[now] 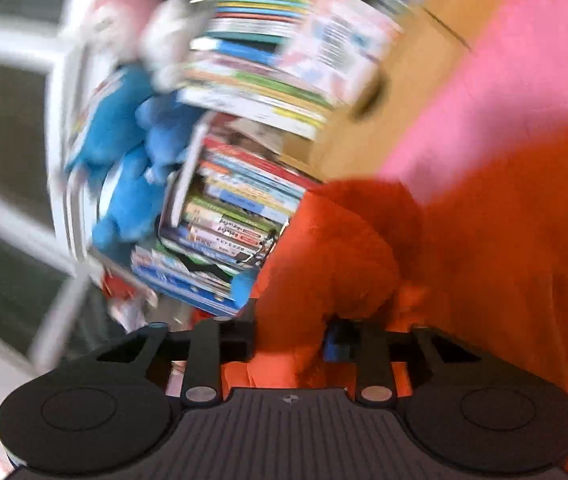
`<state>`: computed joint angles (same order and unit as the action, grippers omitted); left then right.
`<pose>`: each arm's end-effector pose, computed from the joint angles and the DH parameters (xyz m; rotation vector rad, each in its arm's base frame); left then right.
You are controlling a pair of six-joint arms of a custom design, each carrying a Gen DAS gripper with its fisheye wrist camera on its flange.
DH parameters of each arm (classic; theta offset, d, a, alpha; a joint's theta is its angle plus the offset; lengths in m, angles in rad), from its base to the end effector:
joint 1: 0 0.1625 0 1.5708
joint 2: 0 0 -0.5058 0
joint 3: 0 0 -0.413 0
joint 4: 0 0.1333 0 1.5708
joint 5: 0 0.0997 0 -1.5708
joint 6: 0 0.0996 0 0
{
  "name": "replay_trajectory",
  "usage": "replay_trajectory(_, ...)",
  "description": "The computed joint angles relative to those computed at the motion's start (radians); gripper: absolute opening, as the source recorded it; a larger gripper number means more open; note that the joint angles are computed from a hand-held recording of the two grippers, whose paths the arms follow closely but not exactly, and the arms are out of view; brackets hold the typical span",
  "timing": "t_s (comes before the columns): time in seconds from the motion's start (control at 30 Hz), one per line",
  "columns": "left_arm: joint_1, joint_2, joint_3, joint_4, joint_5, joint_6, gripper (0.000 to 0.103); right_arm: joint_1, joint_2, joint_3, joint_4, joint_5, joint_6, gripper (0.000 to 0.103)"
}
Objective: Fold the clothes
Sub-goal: 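Grasp the jacket edge with the left tool while the right tool folds the hood down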
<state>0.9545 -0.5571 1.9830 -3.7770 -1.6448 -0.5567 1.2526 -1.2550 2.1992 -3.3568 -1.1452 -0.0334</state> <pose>-0.2612 -0.5866 0.0208 -0.1139 -2.5287 0.8150 -0.0012 -0.5611 0.3227 0.1204 2.6164 -1.2476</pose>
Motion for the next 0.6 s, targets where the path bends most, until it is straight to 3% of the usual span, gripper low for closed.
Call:
replay_trajectory(0.03,0.003,-0.004,0.005,-0.008,-0.015,0.005,0.044,0.017,-0.003,0.004,-0.021,-0.038,-0.066,0.025)
replay_trajectory(0.1,0.007,-0.017,0.019,-0.043,-0.032,0.016,0.059,0.041,-0.019,0.044,-0.072,-0.097,-0.202,0.023)
replay_trajectory(0.13,0.005,-0.025,0.027,-0.068,-0.020,0.030,0.079,0.053,-0.027,0.063,-0.099,-0.126,-0.270,0.022)
replay_trajectory(0.17,-0.001,-0.032,0.035,-0.095,0.011,0.041,0.094,0.065,-0.033,0.082,-0.127,-0.155,-0.338,0.021)
replay_trajectory(0.23,-0.018,-0.047,0.041,-0.125,0.108,0.060,0.101,0.068,-0.049,0.117,-0.129,-0.175,-0.400,0.017)
replay_trajectory(0.3,-0.039,-0.061,0.035,-0.089,0.231,0.080,0.099,0.063,-0.062,0.141,-0.108,-0.186,-0.428,0.016)
replay_trajectory(0.33,-0.048,-0.065,0.032,-0.061,0.278,0.097,0.093,0.061,-0.063,0.150,-0.106,-0.196,-0.436,0.015)
replay_trajectory(0.43,-0.086,-0.071,0.039,0.003,0.420,0.173,0.041,0.051,-0.065,0.181,-0.147,-0.225,-0.463,0.015)
replay_trajectory(0.6,-0.187,-0.046,0.095,0.031,0.680,0.401,0.042,0.022,-0.085,0.232,-0.241,-0.258,-0.568,0.015)
